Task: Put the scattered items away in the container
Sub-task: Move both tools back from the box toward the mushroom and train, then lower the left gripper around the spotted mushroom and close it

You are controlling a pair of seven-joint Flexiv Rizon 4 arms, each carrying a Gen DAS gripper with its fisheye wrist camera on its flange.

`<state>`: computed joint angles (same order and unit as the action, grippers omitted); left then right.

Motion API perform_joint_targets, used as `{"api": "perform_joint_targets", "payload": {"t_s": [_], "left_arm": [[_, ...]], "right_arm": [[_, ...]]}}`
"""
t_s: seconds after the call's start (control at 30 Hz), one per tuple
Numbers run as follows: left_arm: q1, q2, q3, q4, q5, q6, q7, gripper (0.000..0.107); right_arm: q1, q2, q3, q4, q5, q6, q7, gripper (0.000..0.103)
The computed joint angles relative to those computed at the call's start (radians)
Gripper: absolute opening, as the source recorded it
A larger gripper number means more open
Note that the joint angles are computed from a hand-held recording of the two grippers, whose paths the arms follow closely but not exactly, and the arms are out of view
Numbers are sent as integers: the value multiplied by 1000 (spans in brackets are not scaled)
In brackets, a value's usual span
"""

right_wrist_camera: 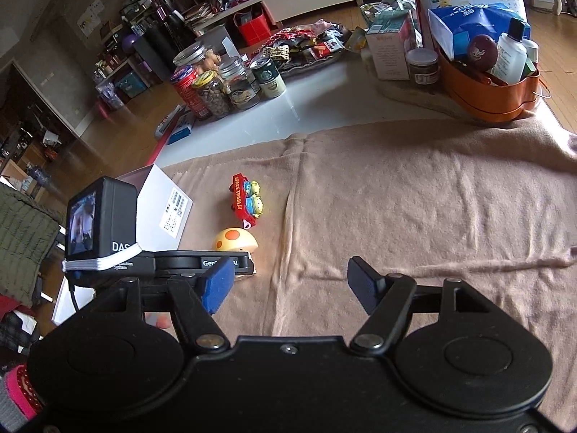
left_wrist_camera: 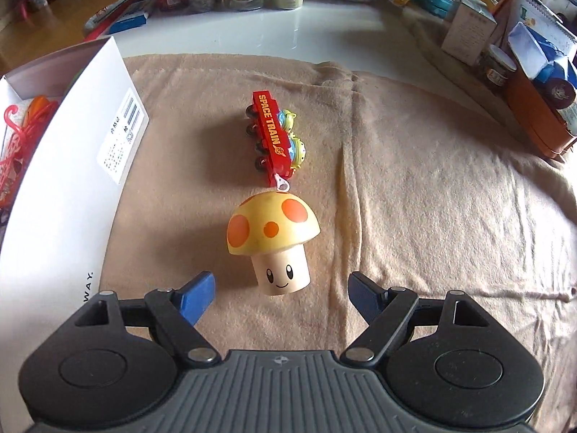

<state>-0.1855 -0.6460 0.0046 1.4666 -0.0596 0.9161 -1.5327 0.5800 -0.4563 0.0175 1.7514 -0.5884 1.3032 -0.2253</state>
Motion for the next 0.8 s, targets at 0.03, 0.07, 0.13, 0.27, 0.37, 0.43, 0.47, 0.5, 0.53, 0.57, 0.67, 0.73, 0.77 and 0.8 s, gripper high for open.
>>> {"api": "perform_joint_targets", "payload": {"t_s": [0.03, 0.07, 0.13, 0.27, 0.37, 0.43, 0.47, 0.5, 0.53, 0.57, 0.67, 0.73, 0.77, 0.8], "left_arm": [[-5, -8, 3, -5, 0, 5, -14, 82], [-9, -16, 7, -10, 2, 14, -28, 82], [-18, -30, 14, -22, 8, 26, -52, 82], [-33, -60, 24, -53, 32, 24, -71, 82], [-39, -75, 30, -69, 43, 29, -89, 81], [-42, -86, 33, -84, 46, 23, -98, 80], [-44, -92, 36, -93, 50, 17, -102, 79], [-46, -96, 37, -99, 55, 11, -104, 78], [-46, -98, 37, -101, 57, 9, -105, 75], [-45, -101, 35, -102, 57, 7, -105, 71], [-36, -105, 24, -98, 46, 3, -100, 57], [-34, -107, 24, -93, 43, 11, -105, 49], [-34, -107, 25, -91, 44, 15, -104, 42], [-33, -107, 24, -89, 47, 22, -97, 40]], "right_arm": [[1, 3, -4, 5, -2, 6, 6, 67], [2, 5, -7, 10, -3, 13, 11, 67], [1, 9, -8, 16, -4, 22, 14, 67], [2, 15, -12, 24, -12, 33, 20, 67], [5, 18, -17, 28, -19, 37, 27, 68], [2, 17, -13, 28, -17, 39, 26, 68], [0, 17, -10, 28, -14, 40, 23, 68], [-1, 16, -7, 27, -12, 41, 18, 68], [-2, 16, -7, 28, -11, 43, 16, 68], [-1, 17, -8, 30, -11, 45, 16, 68], [4, 22, -17, 38, -16, 53, 26, 68], [4, 23, -19, 40, -17, 54, 31, 68], [3, 23, -19, 40, -17, 52, 31, 68], [3, 23, -18, 39, -17, 50, 31, 68]]}}
